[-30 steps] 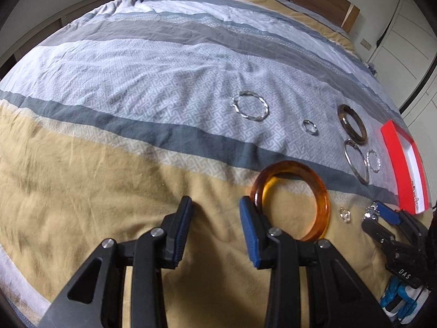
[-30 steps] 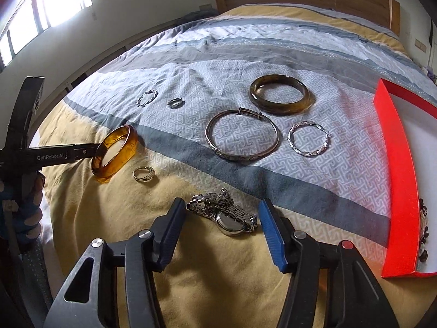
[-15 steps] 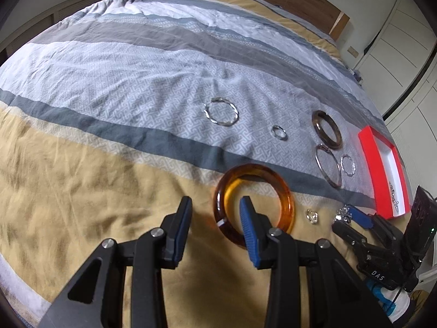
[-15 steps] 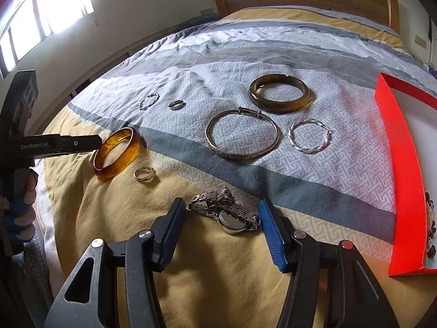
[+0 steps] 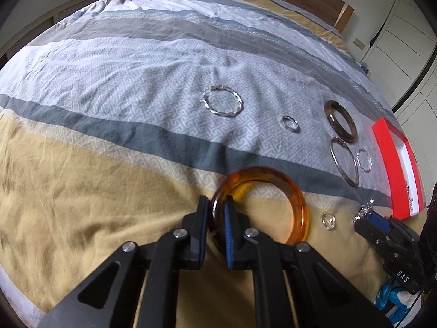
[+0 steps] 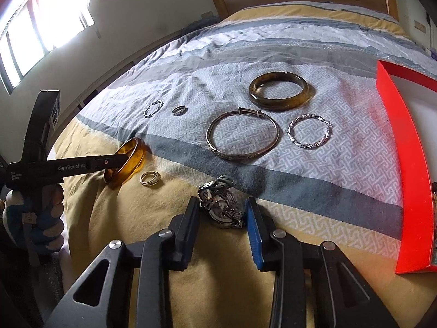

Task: Organize jewelry
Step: 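Grasp the amber bangle with the left tool while the right tool grasps the watch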

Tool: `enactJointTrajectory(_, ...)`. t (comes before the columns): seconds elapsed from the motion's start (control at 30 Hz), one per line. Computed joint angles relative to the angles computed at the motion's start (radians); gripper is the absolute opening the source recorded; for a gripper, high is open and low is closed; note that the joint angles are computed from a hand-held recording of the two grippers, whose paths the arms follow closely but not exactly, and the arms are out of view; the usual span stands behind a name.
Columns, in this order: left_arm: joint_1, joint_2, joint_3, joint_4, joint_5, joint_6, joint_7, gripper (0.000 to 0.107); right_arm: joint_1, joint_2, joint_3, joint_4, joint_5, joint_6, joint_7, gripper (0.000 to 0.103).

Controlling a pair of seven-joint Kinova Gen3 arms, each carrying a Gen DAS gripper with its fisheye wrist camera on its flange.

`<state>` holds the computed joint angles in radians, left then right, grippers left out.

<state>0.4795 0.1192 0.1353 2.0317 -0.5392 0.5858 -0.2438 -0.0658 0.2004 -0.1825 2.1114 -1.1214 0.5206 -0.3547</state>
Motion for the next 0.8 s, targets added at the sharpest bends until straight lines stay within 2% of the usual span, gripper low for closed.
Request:
enactJointTrajectory(0.33,0.014,-0.047,0.034,-0.012,-0.027,0.074,0.044,0.009,-0.004,-0.044,0.020,0.016,0.017,0.033,-0.039,0.033)
enactJointTrajectory(0.37,0.014,-0.053,0.040,-0.014,-0.029,0.082,0.047,0.009,-0.006,-0.053,0.024,0.020,0.019,0.038,-0.043,0.025)
enactJointTrajectory(0.43,0.014,-0.066,0.053,-0.018,-0.034,0.104,0.054,0.009,-0.011,-0.071,0.035,0.025,0.029,0.053,-0.057,0.025)
enactJointTrajectory(0.47,0.015,-0.070,0.061,-0.022,-0.039,0.118,0.059,0.009,-0.014,-0.082,0.040,0.029,0.034,0.058,-0.064,0.022)
enactJointTrajectory(0.8,0.028,-0.134,0.135,-0.042,-0.047,0.238,0.114,0.009,-0.057,-0.182,0.091,0.064,0.095,0.103,-0.133,0.018)
